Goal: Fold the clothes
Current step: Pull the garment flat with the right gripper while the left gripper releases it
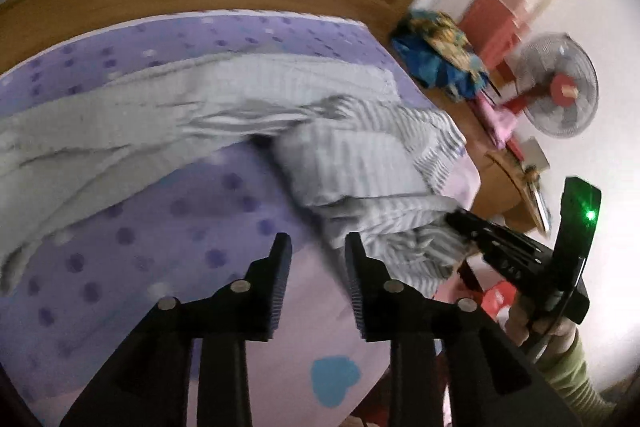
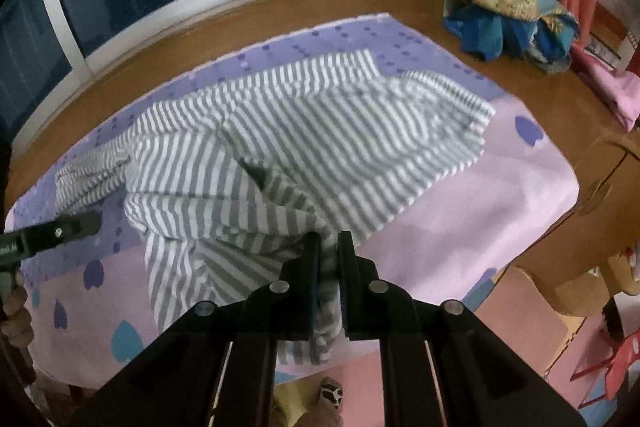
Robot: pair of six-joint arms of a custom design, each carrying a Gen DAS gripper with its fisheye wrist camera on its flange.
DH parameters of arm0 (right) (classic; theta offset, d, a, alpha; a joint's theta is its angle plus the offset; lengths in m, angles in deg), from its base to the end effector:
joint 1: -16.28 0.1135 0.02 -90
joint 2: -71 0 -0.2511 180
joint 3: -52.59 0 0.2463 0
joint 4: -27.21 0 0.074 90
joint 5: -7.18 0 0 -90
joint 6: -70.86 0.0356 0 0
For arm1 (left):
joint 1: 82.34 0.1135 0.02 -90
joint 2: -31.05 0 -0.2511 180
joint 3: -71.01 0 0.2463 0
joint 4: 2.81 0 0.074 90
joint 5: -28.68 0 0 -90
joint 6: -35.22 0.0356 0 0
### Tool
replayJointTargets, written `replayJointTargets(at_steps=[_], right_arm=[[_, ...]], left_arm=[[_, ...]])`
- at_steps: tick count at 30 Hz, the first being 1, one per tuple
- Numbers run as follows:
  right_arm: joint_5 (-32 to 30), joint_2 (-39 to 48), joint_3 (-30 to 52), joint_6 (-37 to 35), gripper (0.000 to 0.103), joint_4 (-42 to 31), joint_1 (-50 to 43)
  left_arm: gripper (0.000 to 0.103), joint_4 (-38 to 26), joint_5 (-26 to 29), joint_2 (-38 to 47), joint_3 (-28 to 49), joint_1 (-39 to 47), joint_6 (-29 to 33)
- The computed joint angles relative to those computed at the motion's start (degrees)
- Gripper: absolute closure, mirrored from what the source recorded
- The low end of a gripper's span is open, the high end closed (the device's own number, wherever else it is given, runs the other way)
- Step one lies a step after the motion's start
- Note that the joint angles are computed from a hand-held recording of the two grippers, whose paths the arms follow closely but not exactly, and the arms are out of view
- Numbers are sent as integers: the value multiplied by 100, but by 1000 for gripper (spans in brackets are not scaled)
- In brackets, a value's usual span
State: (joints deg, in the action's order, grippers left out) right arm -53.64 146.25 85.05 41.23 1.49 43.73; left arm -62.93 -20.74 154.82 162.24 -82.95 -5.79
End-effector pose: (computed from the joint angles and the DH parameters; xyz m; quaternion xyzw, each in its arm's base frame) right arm 0.1636 0.0654 0.0912 0.3144 0.8985 -0.0532 0.3016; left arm 0.3623 -0.0270 0.0888 0.3860 0.8546 -0.3252 0.1222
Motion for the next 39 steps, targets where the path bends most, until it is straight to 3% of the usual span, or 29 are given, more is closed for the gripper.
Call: replayJointTargets(at_steps=[4, 8, 15, 19, 24, 26, 28, 29, 30, 36, 39], right_arm=[[-97, 165, -89, -5, 83, 302, -105], [-44, -204, -232, 128, 65, 108, 7], [172, -264, -122, 93, 62, -208, 507], [211, 212, 121, -216, 61, -12, 655], [38, 664, 216, -713, 61, 621, 295], [-52, 855, 245, -851, 61, 924, 110], [-83, 1037, 283, -894, 62, 1132, -4], [-126, 1041, 266, -906, 69, 1214, -54], [-188, 1000, 226, -928, 87, 1300, -106], [16, 88, 217, -797, 91, 1021, 534], [-283, -76, 253, -941, 91, 1342, 816]], left_arm=[[71, 1201, -480, -459, -990, -576, -35], [71, 2377, -1044, -669, -1633, -989, -460], [71, 1735, -531, -334, -1043, -697, -1014], [71, 1903, -466, -407, -1109, -632, -1165], [71, 2334, -771, -467, -1209, -837, -1366], [82, 2297, -793, -328, -1067, -868, -1430], [87, 2325, -759, -311, -1062, -914, -1540], [90, 2366, -744, -378, -1131, -900, -1528], [91, 2386, -707, -475, -1219, -862, -1472], [93, 1867, -102, -1515, -1641, -52, -747], [93, 1280, 19, -1770, -1466, 634, -269]])
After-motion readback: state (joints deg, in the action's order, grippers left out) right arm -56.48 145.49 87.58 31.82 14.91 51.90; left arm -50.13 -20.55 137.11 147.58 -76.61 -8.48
